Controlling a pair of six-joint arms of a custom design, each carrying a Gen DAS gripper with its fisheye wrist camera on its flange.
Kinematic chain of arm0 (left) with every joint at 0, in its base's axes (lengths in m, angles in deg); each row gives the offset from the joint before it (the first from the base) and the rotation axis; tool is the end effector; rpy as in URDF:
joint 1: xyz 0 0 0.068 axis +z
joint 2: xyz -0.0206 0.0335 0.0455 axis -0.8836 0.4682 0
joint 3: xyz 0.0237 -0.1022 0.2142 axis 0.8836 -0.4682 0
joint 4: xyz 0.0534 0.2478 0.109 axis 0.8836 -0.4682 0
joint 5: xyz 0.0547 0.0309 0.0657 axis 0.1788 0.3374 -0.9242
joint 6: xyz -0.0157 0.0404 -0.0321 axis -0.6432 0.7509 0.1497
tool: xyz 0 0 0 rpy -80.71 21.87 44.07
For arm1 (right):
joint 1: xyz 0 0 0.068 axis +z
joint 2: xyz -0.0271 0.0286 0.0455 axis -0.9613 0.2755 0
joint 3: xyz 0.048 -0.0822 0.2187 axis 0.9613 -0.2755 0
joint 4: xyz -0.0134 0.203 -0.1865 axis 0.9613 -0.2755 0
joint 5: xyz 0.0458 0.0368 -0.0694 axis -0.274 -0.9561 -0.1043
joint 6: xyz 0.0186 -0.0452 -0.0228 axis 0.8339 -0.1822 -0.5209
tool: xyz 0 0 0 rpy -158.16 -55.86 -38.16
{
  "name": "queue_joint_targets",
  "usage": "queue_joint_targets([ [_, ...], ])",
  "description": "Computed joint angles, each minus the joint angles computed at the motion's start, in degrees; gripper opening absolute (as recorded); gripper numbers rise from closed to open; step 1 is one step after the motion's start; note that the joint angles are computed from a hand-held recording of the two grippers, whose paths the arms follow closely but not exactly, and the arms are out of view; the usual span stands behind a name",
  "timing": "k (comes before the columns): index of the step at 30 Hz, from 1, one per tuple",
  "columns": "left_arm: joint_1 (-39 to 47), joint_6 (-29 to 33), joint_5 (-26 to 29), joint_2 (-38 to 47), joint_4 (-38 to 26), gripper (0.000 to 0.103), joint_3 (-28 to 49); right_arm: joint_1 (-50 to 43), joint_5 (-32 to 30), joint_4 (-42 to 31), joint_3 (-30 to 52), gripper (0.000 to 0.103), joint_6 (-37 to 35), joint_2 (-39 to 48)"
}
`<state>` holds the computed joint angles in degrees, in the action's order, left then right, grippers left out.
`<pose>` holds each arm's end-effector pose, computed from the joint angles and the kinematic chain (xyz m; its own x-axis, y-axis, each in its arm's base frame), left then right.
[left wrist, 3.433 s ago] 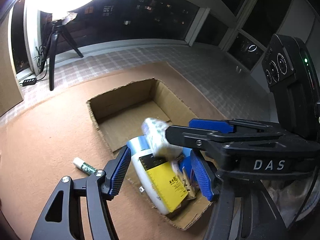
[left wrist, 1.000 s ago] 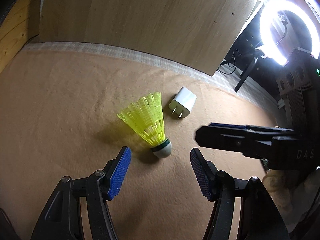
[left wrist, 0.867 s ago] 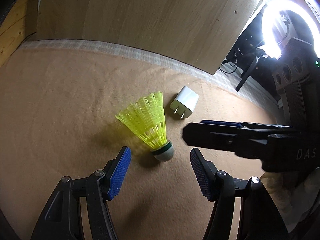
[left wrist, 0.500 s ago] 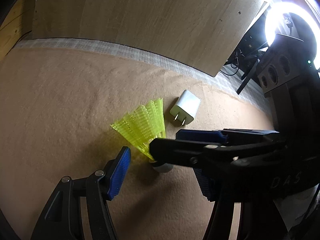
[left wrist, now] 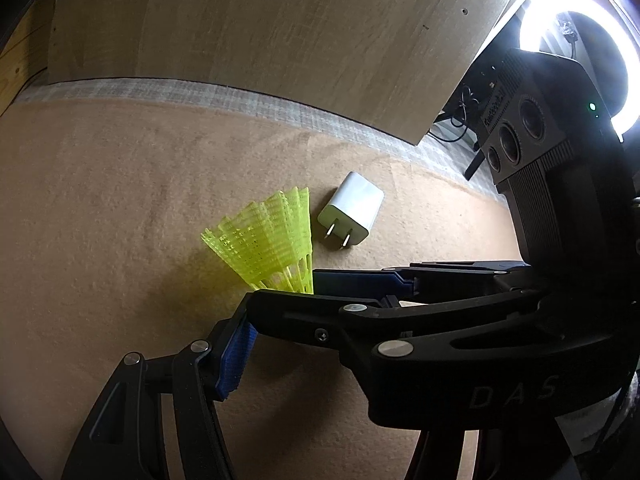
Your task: Organize objects
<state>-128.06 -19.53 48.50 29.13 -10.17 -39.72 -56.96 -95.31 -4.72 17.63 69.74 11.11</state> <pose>0.1342 -0.2732 0.0610 -0.8652 -0.1974 -0.4609 0.0045 0.9161 -0.4008 0.2068 0.0859 0.0757 -0.8516 -0.4511 -0.2670 -0.5191 0.6555 0.5485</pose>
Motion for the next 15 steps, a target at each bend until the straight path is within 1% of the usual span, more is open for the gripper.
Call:
queue_joint_targets([
  [3, -0.6, -0.1, -0.4, -0.5, -0.1, 0.064, -0.2, -1.2, -1.0, -0.1, -1.1, 0.040, -1.2, -0.6],
  [7, -2.2, -0.1, -1.7, -1.1, -2.5, 0.063, 1.1, -2.9, -2.2, -1.3, -3.6, 0.039, -2.9, -3.7],
  [11, -4.6, -0.7, -3.8, -2.0, -6.3, 0.061, 3.8, -6.1, -3.4, -7.3, -5.0, 0.039, -6.8, -9.8],
  [15, -7.3, -1.0, -6.2, -1.6, -10.9, 0.061, 8.5, -11.8, -4.6, -16.0, -6.0, 0.038, -12.7, -17.4],
])
